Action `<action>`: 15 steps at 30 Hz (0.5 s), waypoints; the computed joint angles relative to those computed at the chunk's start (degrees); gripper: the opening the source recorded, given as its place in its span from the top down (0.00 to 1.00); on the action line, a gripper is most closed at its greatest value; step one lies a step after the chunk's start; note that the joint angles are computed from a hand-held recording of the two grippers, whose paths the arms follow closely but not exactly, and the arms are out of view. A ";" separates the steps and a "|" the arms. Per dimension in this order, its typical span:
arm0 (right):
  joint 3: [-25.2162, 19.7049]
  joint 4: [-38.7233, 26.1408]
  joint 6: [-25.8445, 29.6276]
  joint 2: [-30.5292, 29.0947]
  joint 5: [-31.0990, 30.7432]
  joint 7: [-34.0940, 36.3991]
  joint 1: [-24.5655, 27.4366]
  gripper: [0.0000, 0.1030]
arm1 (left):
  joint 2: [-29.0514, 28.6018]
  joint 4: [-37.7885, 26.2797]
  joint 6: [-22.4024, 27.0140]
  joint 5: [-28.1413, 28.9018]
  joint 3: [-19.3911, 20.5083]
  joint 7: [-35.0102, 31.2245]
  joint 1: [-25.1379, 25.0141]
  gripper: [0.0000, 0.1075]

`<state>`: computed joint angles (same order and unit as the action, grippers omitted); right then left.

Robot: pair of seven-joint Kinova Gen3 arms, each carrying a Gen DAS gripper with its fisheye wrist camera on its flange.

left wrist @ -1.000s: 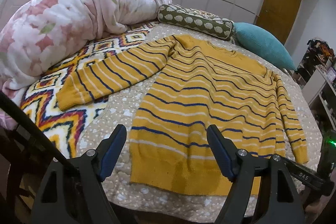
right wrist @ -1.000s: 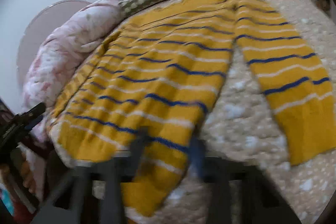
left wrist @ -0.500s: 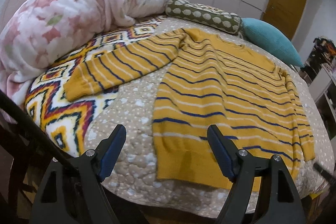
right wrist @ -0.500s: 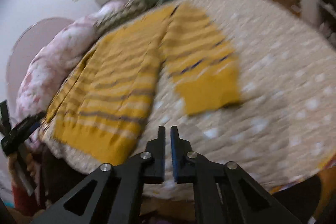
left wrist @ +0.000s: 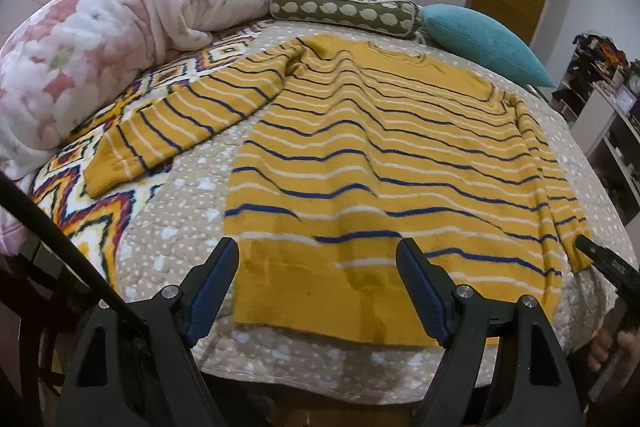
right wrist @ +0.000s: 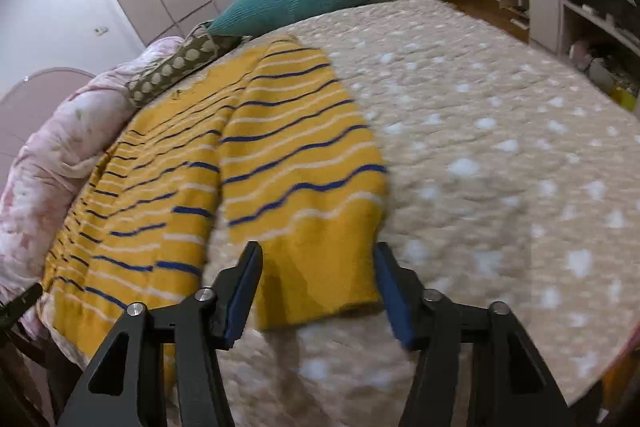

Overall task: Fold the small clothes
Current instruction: 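Grasp the other sleeve cuff with the right gripper and fold it across the body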

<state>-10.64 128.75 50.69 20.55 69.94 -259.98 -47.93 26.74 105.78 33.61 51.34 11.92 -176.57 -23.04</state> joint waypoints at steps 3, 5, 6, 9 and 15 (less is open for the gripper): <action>1.65 0.66 -2.94 -1.04 1.40 -1.26 -0.05 0.90 | -0.10 0.14 0.59 -0.20 0.12 -0.71 -0.15 0.26; 4.56 1.52 -0.48 -3.01 -2.33 -0.32 -3.67 0.90 | 0.02 0.01 0.73 0.10 0.06 -1.17 -0.34 0.26; 5.24 2.26 1.85 -4.25 -4.66 -0.18 -5.22 0.90 | 0.15 -0.16 0.73 0.17 -0.10 -1.02 -0.28 0.26; 1.41 6.21 8.84 -10.05 -11.65 -0.75 -3.54 0.90 | 0.82 -1.47 1.41 -0.37 -0.74 0.75 -0.01 0.26; -2.84 11.18 11.95 -20.75 -23.56 7.55 8.76 0.91 | 1.76 -3.15 2.17 -0.87 -0.52 2.59 -0.58 0.26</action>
